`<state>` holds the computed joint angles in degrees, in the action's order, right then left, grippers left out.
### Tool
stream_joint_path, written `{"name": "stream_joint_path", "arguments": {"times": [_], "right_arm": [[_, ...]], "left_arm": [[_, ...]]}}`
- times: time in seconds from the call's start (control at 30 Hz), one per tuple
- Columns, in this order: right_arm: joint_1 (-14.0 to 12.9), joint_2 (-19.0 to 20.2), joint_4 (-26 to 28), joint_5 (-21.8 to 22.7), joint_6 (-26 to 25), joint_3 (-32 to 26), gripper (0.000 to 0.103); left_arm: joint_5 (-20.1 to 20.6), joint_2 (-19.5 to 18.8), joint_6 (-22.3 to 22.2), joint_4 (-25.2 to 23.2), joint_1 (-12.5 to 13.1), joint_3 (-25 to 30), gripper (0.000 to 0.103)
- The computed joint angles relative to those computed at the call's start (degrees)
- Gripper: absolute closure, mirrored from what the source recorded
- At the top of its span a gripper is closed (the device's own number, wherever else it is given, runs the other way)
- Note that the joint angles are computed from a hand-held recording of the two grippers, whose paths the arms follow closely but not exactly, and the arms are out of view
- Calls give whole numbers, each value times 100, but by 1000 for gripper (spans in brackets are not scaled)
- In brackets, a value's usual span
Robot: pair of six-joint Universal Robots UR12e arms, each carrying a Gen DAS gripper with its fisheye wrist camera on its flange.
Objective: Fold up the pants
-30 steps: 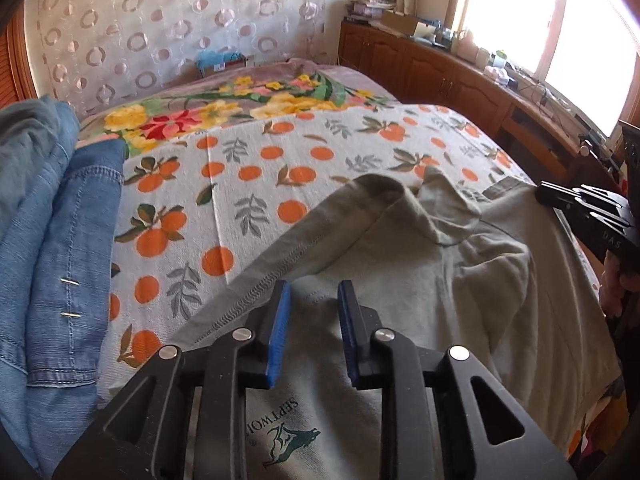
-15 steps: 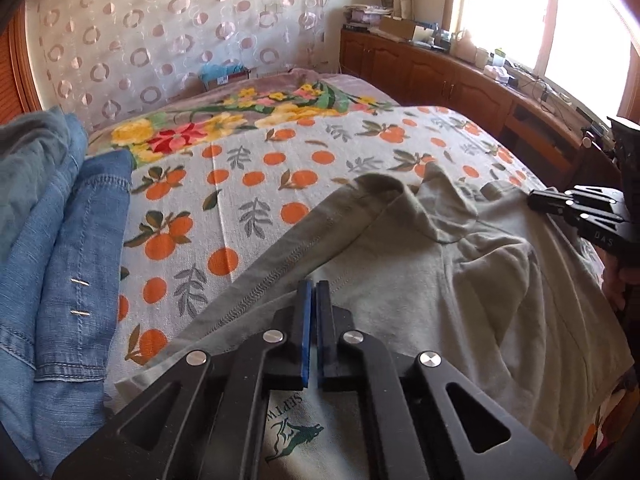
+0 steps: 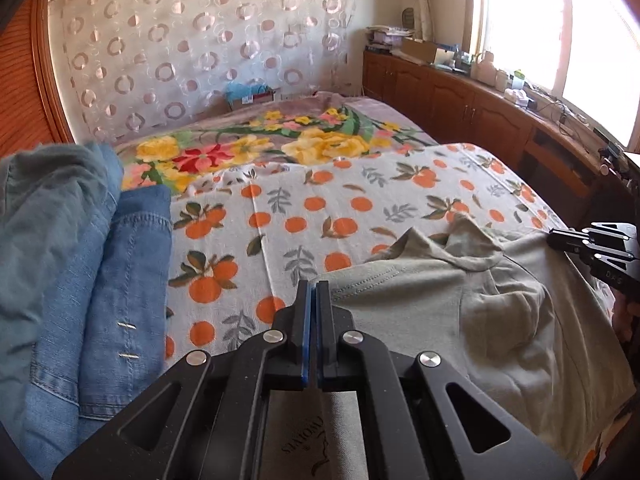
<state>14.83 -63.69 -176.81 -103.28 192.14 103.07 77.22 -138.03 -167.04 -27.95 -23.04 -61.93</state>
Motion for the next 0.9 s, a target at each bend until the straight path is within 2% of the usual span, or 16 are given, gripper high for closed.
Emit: {"name": "stream_joint_path", "arguments": {"times": [0.1, 0.27, 0.37, 0.4, 0.43, 0.47, 0.63, 0.9], "right_arm": [[-16, -29, 126, 60, 62, 3, 102], [18, -208, 113, -23, 246, 120, 100], [103, -344, -8, -133, 325, 274, 100], [145, -390, -57, -176, 354, 334, 100], [181, -434, -110, -205, 384, 403, 100], [227, -472, -148, -248, 430, 462, 99], [427, -677, -355, -350, 761, 850, 95], [701, -918, -289, -547, 1277, 1303, 86]], "left_arm": [[-144, 62, -15, 2, 16, -114, 100], [-321, 288, -1, 174, 42, -449, 90], [-363, 473, 72, 410, 51, -755, 77], [-357, 537, 85, 494, 54, -863, 71], [-338, 588, 86, 555, 57, -949, 57], [-315, 655, 71, 653, 60, -1070, 53], [-405, 926, 22, 938, 117, -1556, 53], [-445, 1341, 42, 1343, 222, -2374, 53]]}}
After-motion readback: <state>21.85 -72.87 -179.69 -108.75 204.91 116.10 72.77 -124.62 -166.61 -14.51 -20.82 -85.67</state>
